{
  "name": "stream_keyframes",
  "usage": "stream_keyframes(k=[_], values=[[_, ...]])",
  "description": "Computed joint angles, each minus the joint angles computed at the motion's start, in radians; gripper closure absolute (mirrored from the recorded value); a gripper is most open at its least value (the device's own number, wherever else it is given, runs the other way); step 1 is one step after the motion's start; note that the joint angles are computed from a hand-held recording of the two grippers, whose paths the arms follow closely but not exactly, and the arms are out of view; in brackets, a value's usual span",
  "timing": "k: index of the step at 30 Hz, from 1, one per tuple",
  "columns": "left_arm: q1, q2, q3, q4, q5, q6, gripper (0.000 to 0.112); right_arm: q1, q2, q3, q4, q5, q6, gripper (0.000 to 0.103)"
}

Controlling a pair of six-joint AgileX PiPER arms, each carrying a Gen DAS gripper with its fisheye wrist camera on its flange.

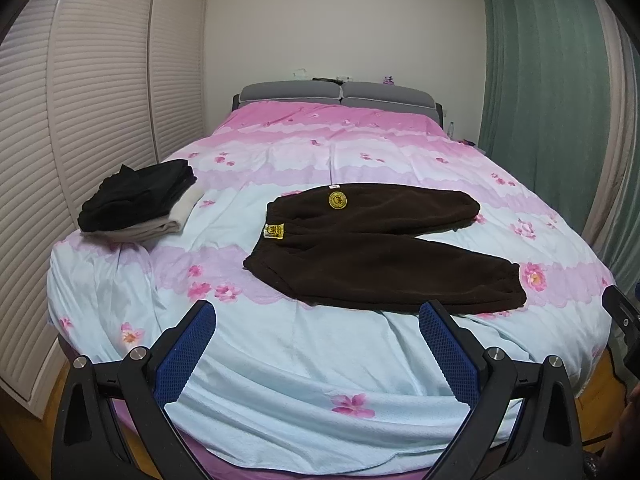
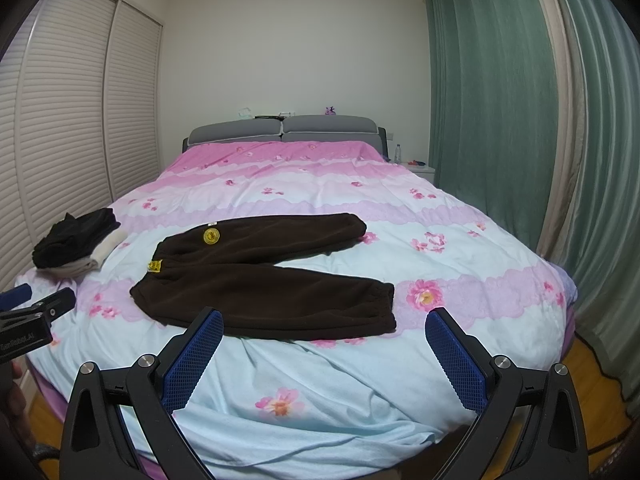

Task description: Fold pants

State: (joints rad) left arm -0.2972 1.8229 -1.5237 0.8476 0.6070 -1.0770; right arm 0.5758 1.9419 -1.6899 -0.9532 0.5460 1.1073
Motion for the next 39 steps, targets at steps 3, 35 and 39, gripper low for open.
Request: stream_keyframes(k=[3,35,39], values=[[0.005,-0.001,0.0,-0.007,-0.005,0.009,0.009,0.0,-0.001,0.003,-0.004,0.0,0.004,0.001],[0.01,-0.004,0.014,-0.002,-0.015,0.002,0.009,0.001,-0.002,0.005,-0.001,0.006,0.009,0.001],[0.009,-0.003,0.014,0.001,-0.015,0.001,0.009,-0.001,-0.002,0.011,-0.007,0.002,0.015,0.001]])
